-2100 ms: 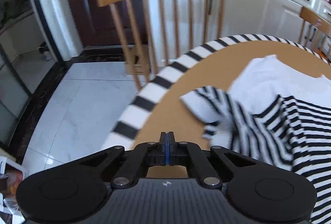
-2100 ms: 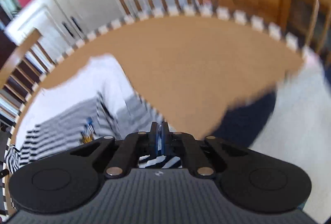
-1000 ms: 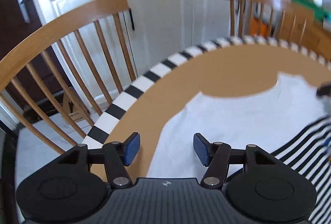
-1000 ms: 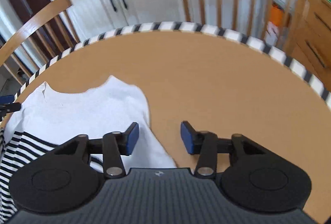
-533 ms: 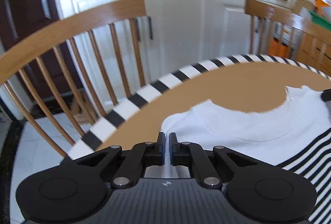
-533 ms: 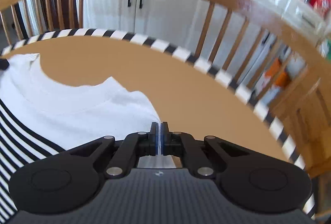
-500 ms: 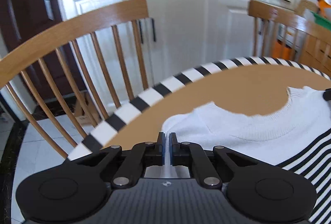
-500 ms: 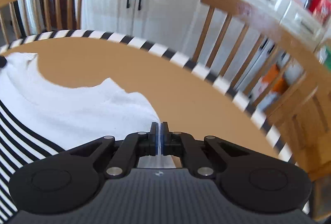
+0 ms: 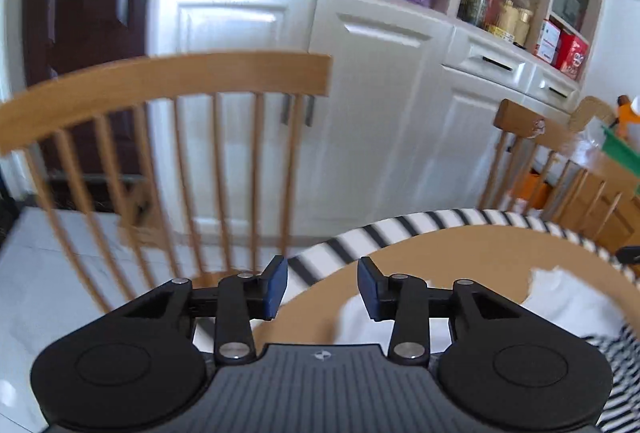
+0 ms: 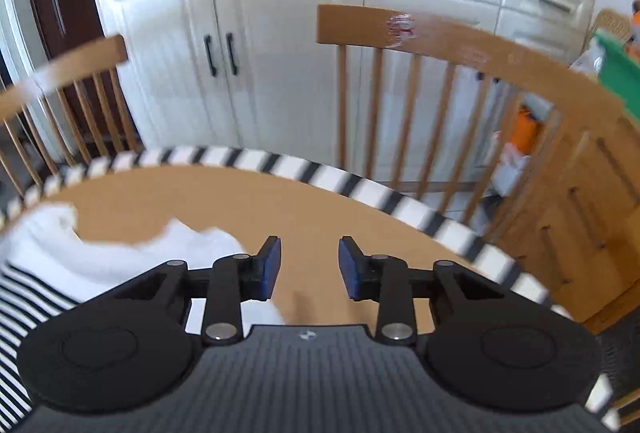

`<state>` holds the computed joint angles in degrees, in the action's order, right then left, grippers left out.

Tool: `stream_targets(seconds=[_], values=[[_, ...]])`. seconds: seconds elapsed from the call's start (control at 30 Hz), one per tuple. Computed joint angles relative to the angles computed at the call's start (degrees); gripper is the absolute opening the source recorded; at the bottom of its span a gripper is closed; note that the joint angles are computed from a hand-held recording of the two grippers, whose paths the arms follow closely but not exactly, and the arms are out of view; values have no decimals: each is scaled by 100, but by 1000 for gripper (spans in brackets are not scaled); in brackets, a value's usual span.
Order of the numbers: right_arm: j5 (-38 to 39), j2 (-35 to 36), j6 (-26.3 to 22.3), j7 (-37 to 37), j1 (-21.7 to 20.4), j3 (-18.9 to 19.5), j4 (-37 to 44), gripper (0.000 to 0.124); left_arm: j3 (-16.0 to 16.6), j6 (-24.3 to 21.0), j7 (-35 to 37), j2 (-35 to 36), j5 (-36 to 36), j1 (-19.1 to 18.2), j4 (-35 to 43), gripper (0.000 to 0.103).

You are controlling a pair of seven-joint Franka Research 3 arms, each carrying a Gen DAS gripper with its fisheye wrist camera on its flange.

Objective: Fold clothes

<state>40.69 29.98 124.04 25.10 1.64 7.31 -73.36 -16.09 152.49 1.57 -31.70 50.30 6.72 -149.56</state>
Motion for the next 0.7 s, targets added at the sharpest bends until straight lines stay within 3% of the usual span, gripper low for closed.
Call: stream_targets(seconds=[0.1, 0.2, 0.3, 0.37, 0.43, 0.47, 0.5, 0.53, 0.57, 0.6, 0.7], values=[[-163, -5, -107, 13, 244, 74, -111, 35, 350, 215, 1160, 1028, -199, -200, 684, 43], [-439, -41, 21, -232, 534, 109, -283, 35, 435, 132, 2123, 1691, -181, -335, 1204, 43], [-768, -44, 249, -400, 783, 65, -366, 37, 607, 236, 3041, 2002, -365, -502, 1395, 43], [-1212, 143, -122, -206, 925, -48, -42, 36, 680, 280, 3457, 2075, -533, -565, 1407, 44], [-1213, 175, -195, -250, 888, -5, 2, 34, 736, 394, 3545, 2080, -728, -565, 1365, 44], [-1177, 198, -285, -224, 856, 14, 45, 28, 759, 472, 3516, 2068, -832, -550, 1327, 43], [-1114, 204, -393, -226, 813, 45, 61, 14, 773, 565, 3505, 2055, -898, -534, 1283, 43], [-1040, 204, -502, -245, 769, 77, 64, 8, 775, 667, 3534, 2041, -917, -519, 1240, 36], [-964, 105, -392, -385, 745, 103, -116, 6, 789, 779, 3646, 2033, -977, -529, 1200, 18], [-882, -27, -200, -577, 728, 126, -358, 6, 785, 829, 3790, 2035, -1033, -549, 1192, 6], [-650, -25, -236, -291, 686, 89, -350, 5, 675, 723, 3840, 2058, -981, -527, 1261, 4]])
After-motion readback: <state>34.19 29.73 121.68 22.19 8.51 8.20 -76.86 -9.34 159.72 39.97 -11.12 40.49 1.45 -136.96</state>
